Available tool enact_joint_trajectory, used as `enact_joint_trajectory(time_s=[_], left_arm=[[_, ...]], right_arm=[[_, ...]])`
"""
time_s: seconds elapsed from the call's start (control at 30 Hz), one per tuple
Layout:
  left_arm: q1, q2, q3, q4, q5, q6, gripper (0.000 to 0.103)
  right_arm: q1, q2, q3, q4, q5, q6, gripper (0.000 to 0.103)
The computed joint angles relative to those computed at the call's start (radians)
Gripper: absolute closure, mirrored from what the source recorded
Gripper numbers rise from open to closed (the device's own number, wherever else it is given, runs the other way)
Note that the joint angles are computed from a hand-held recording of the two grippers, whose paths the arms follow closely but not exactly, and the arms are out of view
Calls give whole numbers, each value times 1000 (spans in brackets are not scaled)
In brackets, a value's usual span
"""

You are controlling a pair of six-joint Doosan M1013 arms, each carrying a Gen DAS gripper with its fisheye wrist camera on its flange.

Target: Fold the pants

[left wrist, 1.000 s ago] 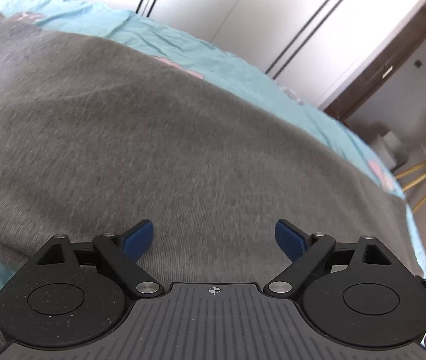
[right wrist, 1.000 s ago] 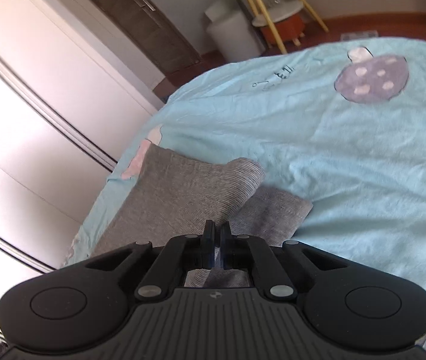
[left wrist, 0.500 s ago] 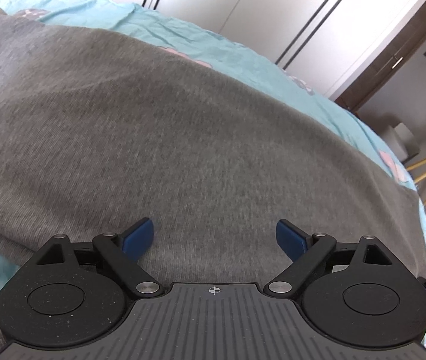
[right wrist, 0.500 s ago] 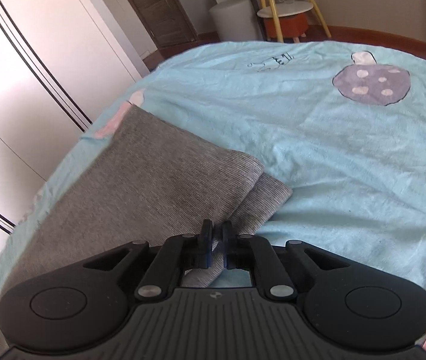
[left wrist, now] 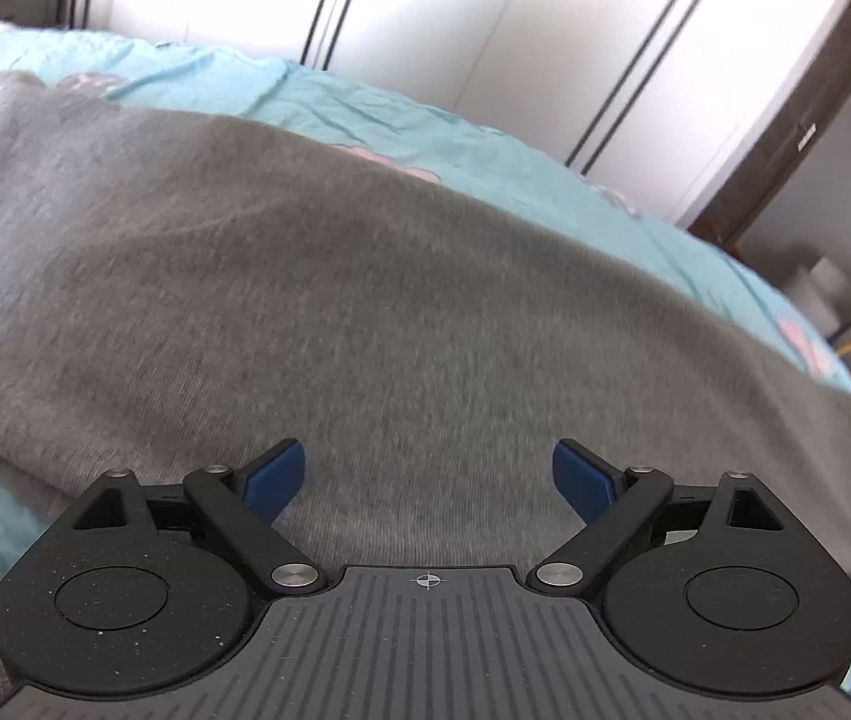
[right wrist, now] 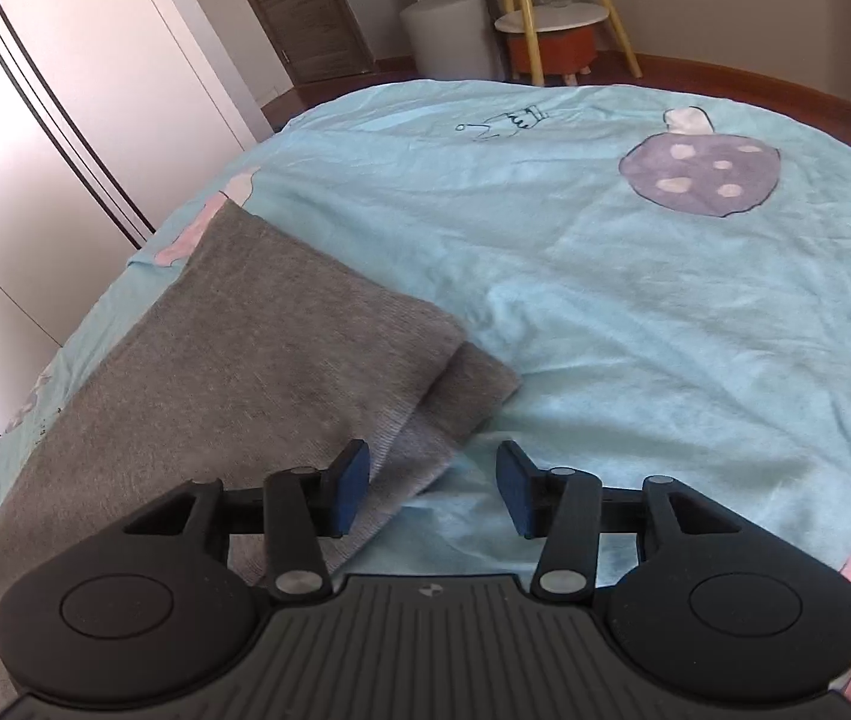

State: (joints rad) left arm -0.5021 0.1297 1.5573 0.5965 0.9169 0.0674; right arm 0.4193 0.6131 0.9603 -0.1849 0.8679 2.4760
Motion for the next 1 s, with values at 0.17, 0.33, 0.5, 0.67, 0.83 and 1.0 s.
enact_joint_trajectory(time_s=[0.17,0.33,0.5,0.67,0.83,1.0], left_arm=[[17,7,-8,-66,15,-28,8],[16,12,-14,-66,26,-16,7],[14,20,-22,-68,41,8,7],[16,21,-22,-72,41,10,6],[17,23,-23,-72,43,15,6],[17,25,-25,-73,45,18,6]], right_arm=[[-13,-19,36,47,-48,20,52],[-9,-11,22,42,-37,5,40],[-11,-14,30,59,-60,4,30],[-12,-15,33,65,-69,8,27],[-11,-13,29,65,-66,7,25],[-11,-11,28,67,-66,8,23]])
